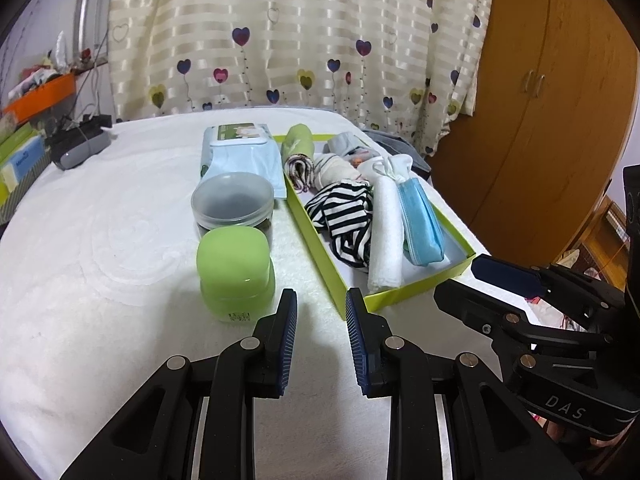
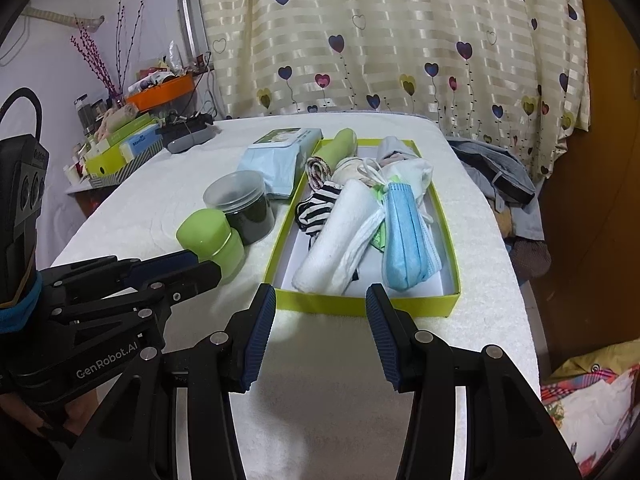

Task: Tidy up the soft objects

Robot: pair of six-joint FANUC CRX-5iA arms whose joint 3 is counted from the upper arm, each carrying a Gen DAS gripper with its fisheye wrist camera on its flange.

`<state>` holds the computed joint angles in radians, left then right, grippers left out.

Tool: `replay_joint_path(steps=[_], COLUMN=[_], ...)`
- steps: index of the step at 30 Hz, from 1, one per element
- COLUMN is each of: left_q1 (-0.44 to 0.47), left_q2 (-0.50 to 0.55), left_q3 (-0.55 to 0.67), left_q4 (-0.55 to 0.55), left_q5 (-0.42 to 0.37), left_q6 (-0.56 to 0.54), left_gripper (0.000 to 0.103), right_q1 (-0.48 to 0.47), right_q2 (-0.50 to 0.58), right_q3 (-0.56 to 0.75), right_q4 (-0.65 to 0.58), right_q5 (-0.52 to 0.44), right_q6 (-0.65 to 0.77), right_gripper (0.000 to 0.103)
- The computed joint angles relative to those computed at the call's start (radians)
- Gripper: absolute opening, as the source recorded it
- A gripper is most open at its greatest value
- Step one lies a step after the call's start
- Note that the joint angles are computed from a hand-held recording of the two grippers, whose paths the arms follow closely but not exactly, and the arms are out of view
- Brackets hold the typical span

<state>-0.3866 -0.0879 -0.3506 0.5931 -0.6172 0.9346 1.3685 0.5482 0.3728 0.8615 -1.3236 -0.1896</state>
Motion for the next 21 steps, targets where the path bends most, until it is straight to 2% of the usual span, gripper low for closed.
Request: replay_joint_path(steps=[3,21], left_q1=[-0.006,-0.006], left_q2=[-0.003,0.002], left_q3=[0.005,0.014], left_q4=[-0.044,-0.072], left_q5=[0.011,0.001], left_q6=[0.035,0.057], left_gripper=[0.024,0.028], right_q1=[0.002,0.0], right_q2=[-0.002,0.0], right_q3=[-0.004,-0.004], right_q4=[-0.003,-0.025], right_q5=[0.003,0.018], right_q6=[-0.002,0.01], right_gripper=[0.048,0.048])
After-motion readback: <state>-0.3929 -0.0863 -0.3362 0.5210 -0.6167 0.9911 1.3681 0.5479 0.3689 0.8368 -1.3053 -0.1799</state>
